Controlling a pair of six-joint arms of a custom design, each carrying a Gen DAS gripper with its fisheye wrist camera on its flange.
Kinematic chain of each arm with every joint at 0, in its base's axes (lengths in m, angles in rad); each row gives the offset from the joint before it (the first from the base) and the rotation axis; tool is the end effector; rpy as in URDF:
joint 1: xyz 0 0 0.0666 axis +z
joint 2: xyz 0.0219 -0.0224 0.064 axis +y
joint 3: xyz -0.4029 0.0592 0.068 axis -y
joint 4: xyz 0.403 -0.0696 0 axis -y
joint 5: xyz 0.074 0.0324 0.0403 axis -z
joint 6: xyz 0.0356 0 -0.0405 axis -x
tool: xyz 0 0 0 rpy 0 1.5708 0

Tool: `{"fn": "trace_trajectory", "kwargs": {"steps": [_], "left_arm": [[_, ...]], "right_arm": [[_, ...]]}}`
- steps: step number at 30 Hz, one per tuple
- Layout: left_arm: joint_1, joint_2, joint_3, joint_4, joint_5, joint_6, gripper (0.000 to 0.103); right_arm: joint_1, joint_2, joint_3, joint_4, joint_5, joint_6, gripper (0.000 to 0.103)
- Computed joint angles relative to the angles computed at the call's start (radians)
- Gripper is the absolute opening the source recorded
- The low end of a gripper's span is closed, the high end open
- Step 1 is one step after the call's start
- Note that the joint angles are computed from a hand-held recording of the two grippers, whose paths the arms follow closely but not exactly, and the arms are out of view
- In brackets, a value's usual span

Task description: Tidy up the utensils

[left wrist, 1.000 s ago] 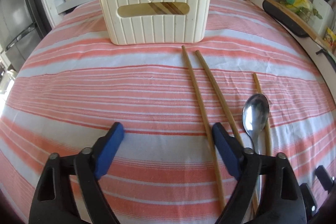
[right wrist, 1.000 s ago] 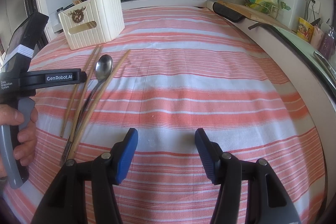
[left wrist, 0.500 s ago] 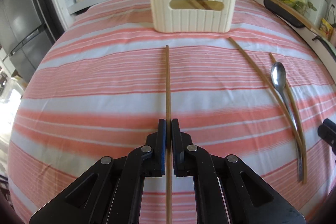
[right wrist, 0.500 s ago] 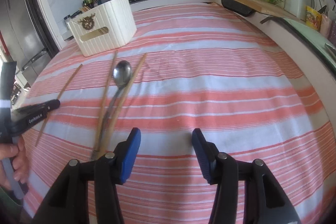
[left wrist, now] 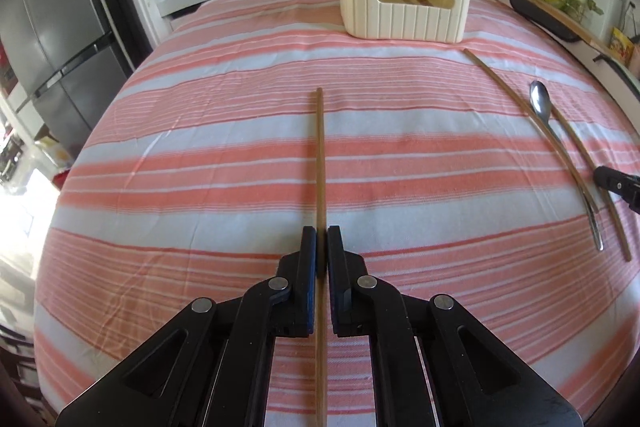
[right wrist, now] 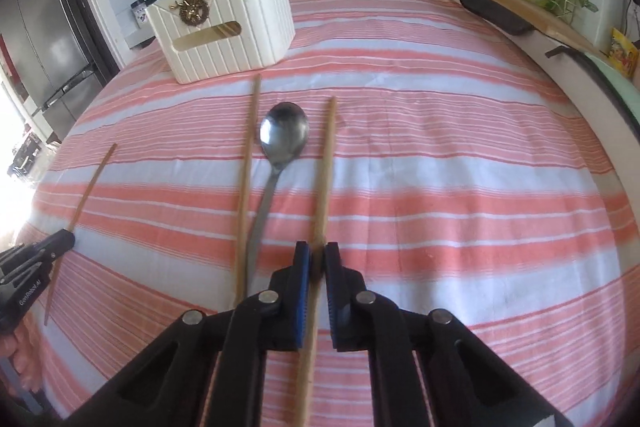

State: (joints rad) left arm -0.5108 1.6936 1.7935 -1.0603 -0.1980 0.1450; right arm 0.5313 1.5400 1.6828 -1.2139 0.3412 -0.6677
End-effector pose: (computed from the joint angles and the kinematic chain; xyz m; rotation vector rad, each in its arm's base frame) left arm 0.5284 -0.2885 0.4730 0.3782 2.4752 -0.0186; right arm 0.4612 0.2568 0.4983 0.2848 2.5288 0.0044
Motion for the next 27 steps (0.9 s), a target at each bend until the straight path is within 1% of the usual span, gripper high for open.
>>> {"fn": "trace_trajectory", "kwargs": {"steps": [2, 4, 7, 8, 9, 10, 11, 12, 13, 14, 18, 20, 22, 24, 26, 27], "left_arm": [[0.002, -0.015, -0.018, 0.005, 0.004, -0.01, 0.005], [0.007, -0.026, -0.029, 0.001, 0.013, -0.019, 0.006], [0.016, -0.042, -0.045, -0.006, 0.023, -0.025, 0.008], [0.019, -0.043, -0.044, -0.011, 0.025, -0.028, 0.018], [0.02, -0.045, -0.044, -0.017, 0.024, -0.033, 0.027], [0.022, -0.044, -0.041, -0.023, 0.027, -0.038, 0.05], [0.026, -0.046, -0.04, -0.026, 0.04, -0.041, 0.065], [0.031, -0.046, -0.039, -0.026, 0.062, -0.043, 0.067], [0.035, -0.046, -0.036, -0.03, 0.081, -0.046, 0.067], [0.038, -0.045, -0.033, -0.039, 0.095, -0.051, 0.067], [0.039, -0.043, -0.03, -0.067, 0.125, -0.088, 0.068], [0.042, -0.042, -0.025, -0.076, 0.137, -0.106, 0.07], [0.05, -0.03, -0.001, -0.096, 0.153, -0.129, 0.07], [0.062, -0.016, 0.028, -0.114, 0.163, -0.143, 0.071], [0.077, 0.004, 0.063, -0.14, 0.184, -0.15, 0.073], [0.085, 0.014, 0.079, -0.152, 0.197, -0.15, 0.073]], "right_arm": [[0.007, -0.041, -0.039, -0.031, 0.039, -0.021, 0.007], [0.022, -0.076, -0.069, -0.086, 0.095, -0.043, 0.007], [0.036, -0.123, -0.11, -0.133, 0.122, -0.055, 0.005], [0.045, -0.128, -0.11, -0.149, 0.132, -0.053, 0.006], [0.051, -0.131, -0.109, -0.155, 0.135, -0.043, 0.009], [0.054, -0.133, -0.108, -0.156, 0.131, -0.032, 0.011], [0.055, -0.138, -0.109, -0.149, 0.12, -0.018, 0.02], [0.054, -0.144, -0.112, -0.136, 0.105, -0.007, 0.037], [0.051, -0.147, -0.115, -0.124, 0.096, 0.004, 0.044], [0.05, -0.149, -0.116, -0.117, 0.093, 0.013, 0.047], [0.036, -0.132, -0.099, -0.117, 0.027, 0.062, 0.047], [0.038, -0.122, -0.089, -0.133, 0.004, 0.077, 0.047], [0.034, -0.113, -0.076, -0.147, -0.004, 0.088, 0.047], [0.013, -0.108, -0.066, -0.153, -0.031, 0.103, 0.045], [-0.018, -0.107, -0.064, -0.148, -0.08, 0.117, 0.045], [-0.035, -0.103, -0.061, -0.151, -0.115, 0.123, 0.043]]}}
